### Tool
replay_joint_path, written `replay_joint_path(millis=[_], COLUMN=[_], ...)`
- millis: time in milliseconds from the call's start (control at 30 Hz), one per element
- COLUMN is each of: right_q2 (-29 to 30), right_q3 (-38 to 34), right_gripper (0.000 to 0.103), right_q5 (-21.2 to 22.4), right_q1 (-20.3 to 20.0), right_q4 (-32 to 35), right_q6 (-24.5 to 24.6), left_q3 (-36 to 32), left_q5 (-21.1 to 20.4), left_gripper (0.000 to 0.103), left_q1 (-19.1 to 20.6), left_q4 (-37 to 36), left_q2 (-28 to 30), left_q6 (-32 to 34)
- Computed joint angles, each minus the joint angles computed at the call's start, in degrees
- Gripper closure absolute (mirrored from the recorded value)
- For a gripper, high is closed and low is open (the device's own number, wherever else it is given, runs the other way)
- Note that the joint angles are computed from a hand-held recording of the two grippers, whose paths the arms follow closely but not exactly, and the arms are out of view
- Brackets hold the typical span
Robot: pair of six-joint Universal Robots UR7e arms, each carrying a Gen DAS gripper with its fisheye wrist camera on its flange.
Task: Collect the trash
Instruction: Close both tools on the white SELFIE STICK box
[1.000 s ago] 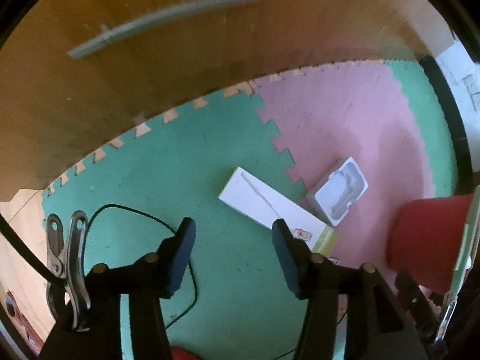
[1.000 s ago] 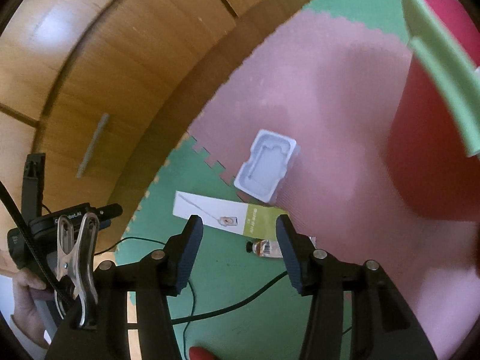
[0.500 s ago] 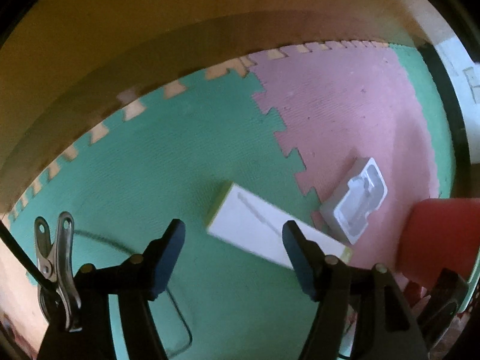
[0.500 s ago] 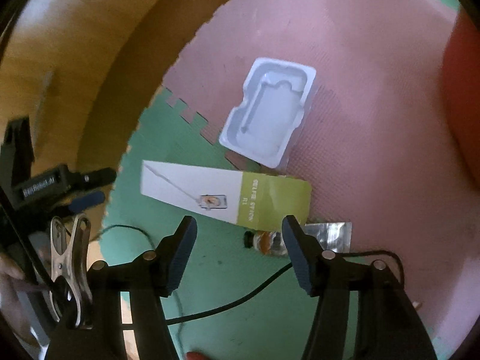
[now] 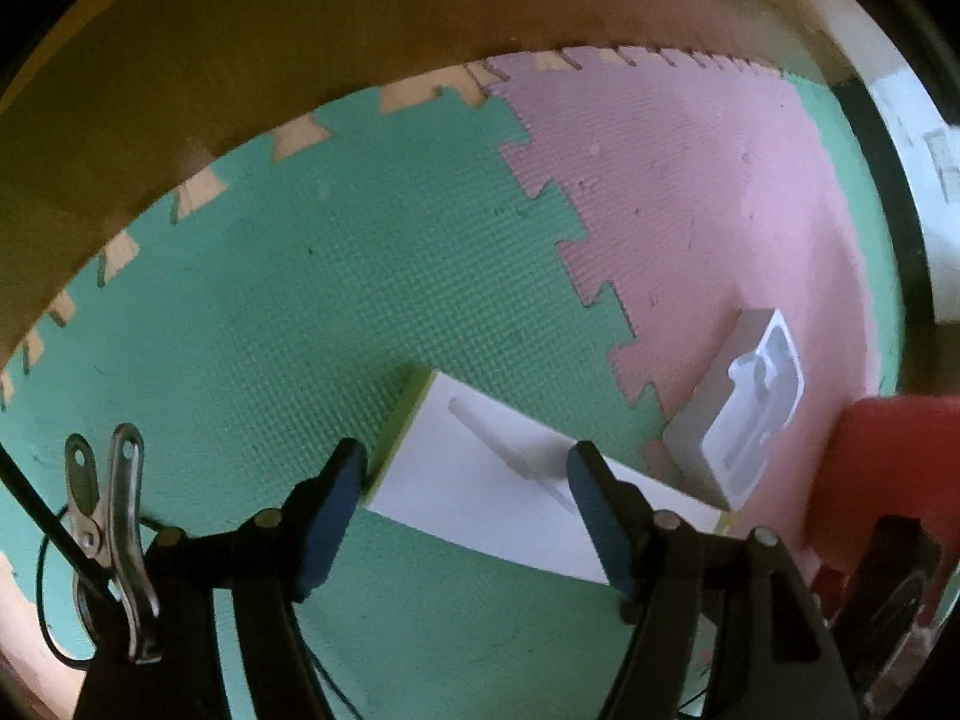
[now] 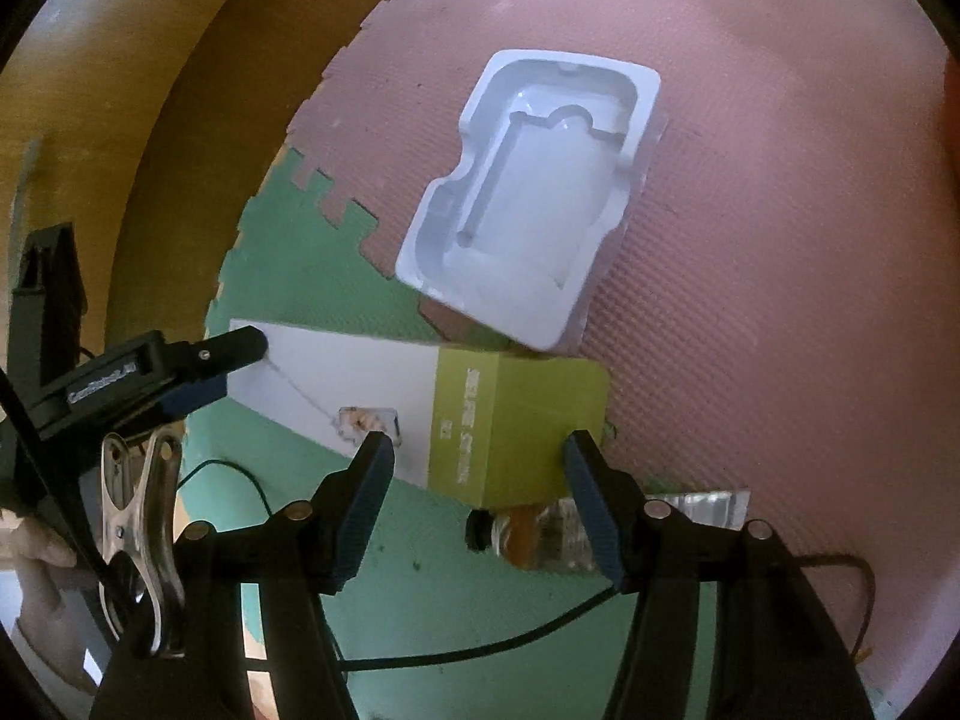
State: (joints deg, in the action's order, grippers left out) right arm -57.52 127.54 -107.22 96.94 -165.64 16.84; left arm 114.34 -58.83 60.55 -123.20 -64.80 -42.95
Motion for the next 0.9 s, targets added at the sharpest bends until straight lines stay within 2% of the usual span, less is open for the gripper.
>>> replay_joint_path(millis=[167,467,633,900], right_q2=[0.0,-1.4,-3.9,-8.6], right_q3=[0.8,1.1,1.0,1.2], right_gripper=[0.04,0.041,0.041,0.041], right_q5=[3.3,5.3,6.0,7.4], right_q1=[-2.0,-2.3,-0.7,1.9], right_q4=[-2.4,-2.0,1.0,4.2], right_q6=[0.1,-2.5,-4.5,-3.6], left_q3=[1.8,2.1,1.4,0.3], left_q5=[0.1,-4.2,-3.4,-3.0], left_gripper=[0.03,0.04,0.042,0.042], left_q1=[-0.7,-1.0,-3.6,-9.6], left_q4=[-1.3,1.9,6.8,15.5], left_q2=[-1.0,-3.7,-5.6,-10.6], left_q6=[-0.8,-2.1,-2.4,-4.5])
